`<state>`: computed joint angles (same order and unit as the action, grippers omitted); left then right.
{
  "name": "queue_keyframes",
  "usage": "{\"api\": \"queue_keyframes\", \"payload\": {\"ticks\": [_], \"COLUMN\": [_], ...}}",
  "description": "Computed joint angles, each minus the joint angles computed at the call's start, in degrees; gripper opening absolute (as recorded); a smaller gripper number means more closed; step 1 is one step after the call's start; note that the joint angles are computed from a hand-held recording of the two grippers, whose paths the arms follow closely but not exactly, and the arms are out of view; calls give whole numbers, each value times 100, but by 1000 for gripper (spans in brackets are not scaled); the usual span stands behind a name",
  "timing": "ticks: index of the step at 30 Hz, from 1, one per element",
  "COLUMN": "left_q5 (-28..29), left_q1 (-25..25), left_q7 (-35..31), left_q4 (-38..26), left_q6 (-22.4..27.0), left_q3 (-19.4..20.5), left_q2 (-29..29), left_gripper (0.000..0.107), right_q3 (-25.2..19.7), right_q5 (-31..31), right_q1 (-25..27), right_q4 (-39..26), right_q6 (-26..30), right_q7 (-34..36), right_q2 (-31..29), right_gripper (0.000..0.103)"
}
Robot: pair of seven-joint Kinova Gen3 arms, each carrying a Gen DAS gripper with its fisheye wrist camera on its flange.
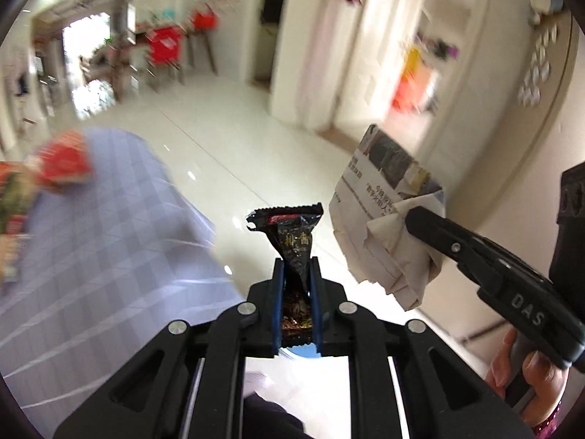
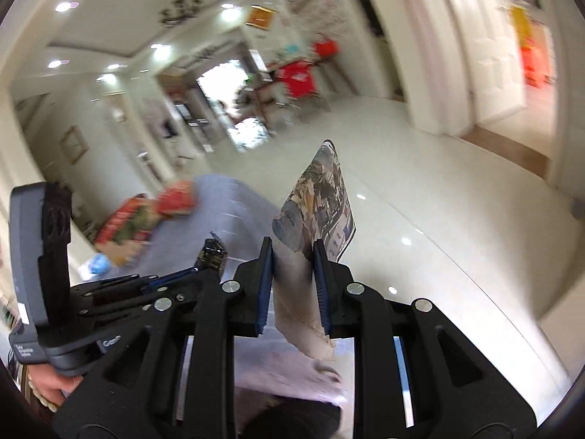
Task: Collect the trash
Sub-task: 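Carry the dark packet and newspaper to the blue basin and release the packet, then release the newspaper from the right tool into the blue basin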
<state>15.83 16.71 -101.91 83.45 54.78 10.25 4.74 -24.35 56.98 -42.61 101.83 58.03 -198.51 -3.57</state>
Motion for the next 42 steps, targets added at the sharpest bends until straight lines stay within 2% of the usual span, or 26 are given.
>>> {"api": "queue_keyframes", "payload": {"ticks": [4,7,8,9,10,11,17,19,30,31,32,34,35,42], "left_q5": [-306,-439,-555,-702,-775,-831,-982,-964,-1081,-1088,-1099,-1133,-1157,-1098], "left_q1": [418,690,809,950,1024,1081,1188,1118,948,925,905,883,882,759], "left_q7": [337,545,673,843,934,1010,1158,1128,1255,1250,1249,1254,1274,1158], "left_q4": [-441,-894,-1010,-1123,-1172,-1193,-1190,-1053,-907,-894,-879,-855,-853,-784], "left_q6": [130,366,396,403,369,314,303,291,253,244,229,192,193,156], "left_q3": [209,244,212,167,145,127,107,106,29,26,20,11,3,33], "left_q2": [754,1278,1404,1516,1568,1600,1657,1566,1462,1446,1426,1400,1389,1263], "left_gripper": [13,21,37,47,62,64,64,64,66,67,68,69,70,70], "right_q3": [10,35,43,44,59,64,-44,30,111,119,132,153,141,289], "right_q5": [-344,-577,-656,-709,-780,-836,-1279,-1326,-1364,-1316,-1261,-1203,-1137,-1185], "right_q1": [124,279,346,408,475,540,829,951,1040,1034,1024,980,935,742], "right_q4": [429,753,857,914,1002,1103,1201,1212,1156,1151,1153,1096,1063,1028], "right_q6": [289,260,222,175,96,5,-259,-497,-909,-922,-937,-820,-666,-527], "right_q7": [-178,-289,-323,-328,-334,-359,-125,-17,80,40,1,-66,-188,-217], "right_q2": [-182,-322,-362,-386,-422,-465,-610,-566,-281,-253,-222,-111,-44,-81], "right_gripper": [21,21,21,21,21,21,21,21,22,23,30,54,60,60]}}
